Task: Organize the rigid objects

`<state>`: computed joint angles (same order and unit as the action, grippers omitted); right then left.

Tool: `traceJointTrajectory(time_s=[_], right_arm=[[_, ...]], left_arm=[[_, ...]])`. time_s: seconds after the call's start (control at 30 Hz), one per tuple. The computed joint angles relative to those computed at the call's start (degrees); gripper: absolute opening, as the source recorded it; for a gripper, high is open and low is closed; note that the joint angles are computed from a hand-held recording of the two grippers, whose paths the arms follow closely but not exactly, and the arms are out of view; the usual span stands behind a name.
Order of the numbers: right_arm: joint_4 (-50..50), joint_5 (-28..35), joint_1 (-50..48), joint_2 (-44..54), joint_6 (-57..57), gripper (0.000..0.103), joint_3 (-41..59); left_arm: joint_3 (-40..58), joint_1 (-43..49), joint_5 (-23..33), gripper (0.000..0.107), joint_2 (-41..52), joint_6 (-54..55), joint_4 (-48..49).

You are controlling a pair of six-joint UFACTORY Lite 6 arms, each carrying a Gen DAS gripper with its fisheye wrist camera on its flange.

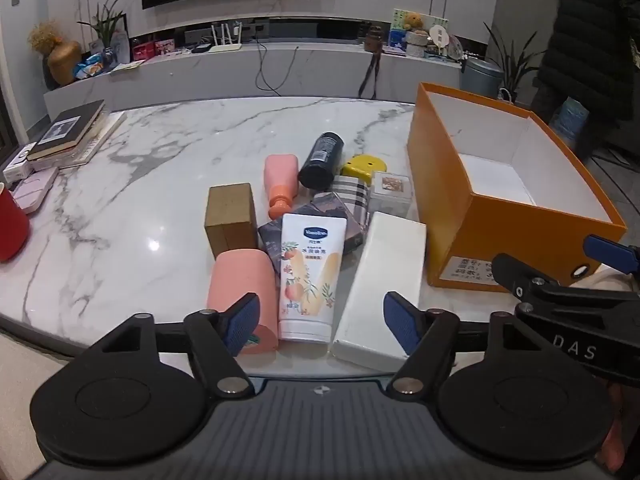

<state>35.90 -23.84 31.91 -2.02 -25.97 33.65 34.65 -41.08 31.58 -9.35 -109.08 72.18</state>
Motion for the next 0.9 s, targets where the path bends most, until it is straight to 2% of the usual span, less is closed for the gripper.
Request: traceJointTrajectory(time_s=[0.27,0.3,0.47,0.57,0.63,0.7,0.9], right_arm=[[-4.6,-0.7,-0.6,-0.4,5.2,0.101,-1.3],[-7.1,0.5,-2.0,-0.4,7.4,0.101,-0.8],[-7.6,2.6,-2.4,-0.6,8.0,0.101,0.2],[-7.5,3.9,-2.8,-0.4,7.9,0.101,0.7],[-3.8,3.4,-1.8,0.4,4.1,0.101,1.2],[-2.9,3.1,-1.5,0.6,3.1,0.101,1.2],[-2.8,3.0,-1.5,1.0,3.0,0.101,1.3]], left_arm=[[-0.8,-1.2,1.3,0.082,-1.2,-2.1,0.9],[-1.1,-1.6,1.6,0.082,-1.5,-2.6,1.2],[-1.8,-0.4,-0.2,0.082,-2.4,-3.2,1.4],[-1.8,0.1,-0.6,0.078,-3.0,-1.6,-0.8],[-1.8,1.3,-2.4,0.077,-3.1,-1.7,-0.4],[-1.4,0.9,-0.8,0.077,-2.9,-1.9,-1.1],[-0.3,1.4,-0.1,0.067,-1.8,0.9,-4.1]])
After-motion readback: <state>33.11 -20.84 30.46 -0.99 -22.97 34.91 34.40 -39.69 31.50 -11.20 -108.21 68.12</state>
